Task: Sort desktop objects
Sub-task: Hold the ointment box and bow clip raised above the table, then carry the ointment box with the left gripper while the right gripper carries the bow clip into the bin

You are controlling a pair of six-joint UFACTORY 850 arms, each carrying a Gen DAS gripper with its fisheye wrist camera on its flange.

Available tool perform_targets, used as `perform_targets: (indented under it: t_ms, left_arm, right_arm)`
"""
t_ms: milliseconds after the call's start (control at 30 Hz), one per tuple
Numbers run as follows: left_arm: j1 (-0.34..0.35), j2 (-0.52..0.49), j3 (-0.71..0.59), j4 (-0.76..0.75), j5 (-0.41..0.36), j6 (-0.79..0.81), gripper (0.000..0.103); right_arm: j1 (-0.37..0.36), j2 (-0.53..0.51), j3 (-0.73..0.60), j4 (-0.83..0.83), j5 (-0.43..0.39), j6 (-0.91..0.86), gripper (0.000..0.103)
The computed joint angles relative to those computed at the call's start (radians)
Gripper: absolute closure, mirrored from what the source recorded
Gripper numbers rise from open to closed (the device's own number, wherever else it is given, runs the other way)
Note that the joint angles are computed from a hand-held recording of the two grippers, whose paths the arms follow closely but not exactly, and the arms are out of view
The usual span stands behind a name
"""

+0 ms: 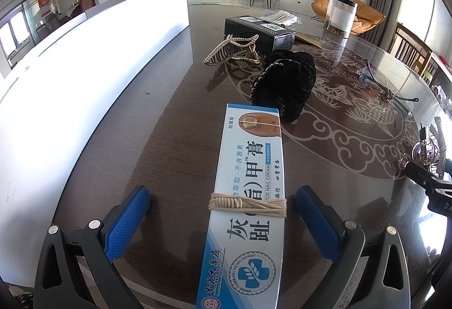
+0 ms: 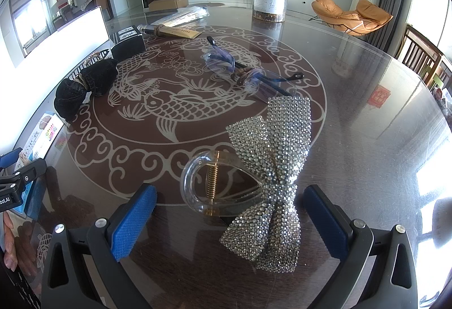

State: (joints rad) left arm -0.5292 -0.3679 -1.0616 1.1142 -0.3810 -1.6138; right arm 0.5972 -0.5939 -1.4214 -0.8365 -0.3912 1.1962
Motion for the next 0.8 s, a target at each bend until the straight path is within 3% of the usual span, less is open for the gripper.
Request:
perform_targets:
  t_ms: [367,633,733,767,800]
  left_arm:
    - [0.0,0.006,0.005,-0.008,0.004,0.014,0.0]
    - [0.002,0.005,0.001,-0.039,0.032,0.087,0.0]
    - [-0.003,0.017,0.01,0.03,0.052,0.056,0.028]
    - [-0.005,0.022,0.013,0.052,0.057,0.048,0.048]
    - [-0.008,0.027,0.016,0.064,0.058,0.048,0.06]
  right_arm:
    - [-0.001,0.002,0.003,0.002,0.007,-0.001,0.0]
    - [-0.058,0.073,0.106,0.093,0.152,-0.202,0.0]
    - [-0.078,0.078,0.116,0.151,0.207,-0.254,0.003]
    - [-0.081,0.076,0.114,0.139,0.216,-0.243,0.012]
    - [-0.075,0.075,0.108,0.086,0.193,-0.201,0.019]
